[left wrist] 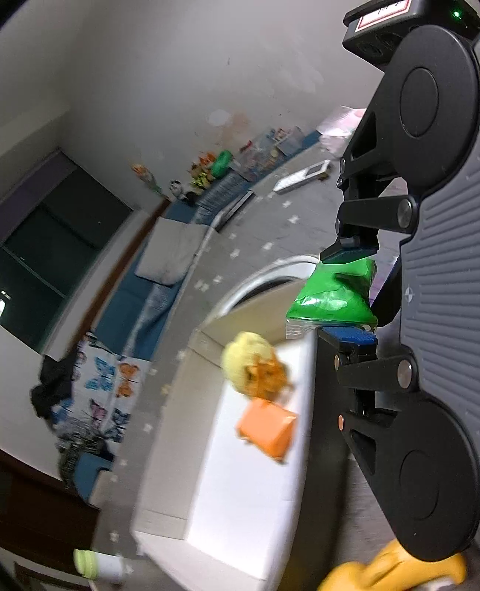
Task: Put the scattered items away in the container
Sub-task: 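Carry the green pouch into the box and open the left gripper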
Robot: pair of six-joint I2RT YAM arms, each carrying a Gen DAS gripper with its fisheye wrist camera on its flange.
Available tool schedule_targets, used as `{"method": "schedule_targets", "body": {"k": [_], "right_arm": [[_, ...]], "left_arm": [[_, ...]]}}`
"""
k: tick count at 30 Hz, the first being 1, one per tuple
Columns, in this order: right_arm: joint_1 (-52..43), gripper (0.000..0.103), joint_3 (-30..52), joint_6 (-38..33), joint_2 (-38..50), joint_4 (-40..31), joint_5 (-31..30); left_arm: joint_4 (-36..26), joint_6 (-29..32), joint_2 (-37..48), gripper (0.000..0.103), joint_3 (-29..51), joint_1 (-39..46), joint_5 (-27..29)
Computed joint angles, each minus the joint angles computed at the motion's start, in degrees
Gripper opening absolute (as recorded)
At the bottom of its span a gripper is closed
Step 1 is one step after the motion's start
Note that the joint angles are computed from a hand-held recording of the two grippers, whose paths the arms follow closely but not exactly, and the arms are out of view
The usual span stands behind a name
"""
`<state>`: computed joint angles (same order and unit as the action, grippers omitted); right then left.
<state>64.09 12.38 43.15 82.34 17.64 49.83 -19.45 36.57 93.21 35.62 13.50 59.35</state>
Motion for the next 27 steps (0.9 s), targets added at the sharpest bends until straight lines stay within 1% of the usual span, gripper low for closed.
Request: {"method": "schedule_targets", "body": {"k": [1, 4, 7, 11, 17, 21, 27], "right_arm": [[-0.6, 0.058, 0.1, -1.6, -1.3, -0.2, 0.0], [-5.2, 0.058, 0.3, -8.2, -3.8, 2.1, -2.7], [-10.1, 0.058, 1.0, -13.0, -3.3, 5.0, -6.7], [-16.3, 0.058, 3.1, -18.3, -0.2, 8.3, -11.9], [-22.8, 0.058, 5.8, -21.6, 4.8, 10.4, -18.8], [-25.3, 0.058, 7.1, -22.9, 8.1, 11.6, -21.4], [-27.1, 0.058, 7.7, -23.1, 9.4, 12.2, -24.1]], "left_arm": [[1.0, -1.3, -0.2, 0.039, 0.3, -0.4, 0.1], [5.2, -6.5, 0.5, 0.038, 1.6, -2.1, -0.3], [8.6, -10.8, 2.9, 0.038, 3.6, -3.6, -0.9], [9.7, -14.3, 8.4, 0.038, 8.3, -4.9, -1.5], [11.2, -16.7, 13.9, 0.038, 12.1, -6.3, -3.5], [12.1, -17.3, 16.1, 0.038, 13.2, -7.0, -4.6], [11.9, -16.8, 18.0, 0.038, 14.2, -6.6, -4.8]]}}
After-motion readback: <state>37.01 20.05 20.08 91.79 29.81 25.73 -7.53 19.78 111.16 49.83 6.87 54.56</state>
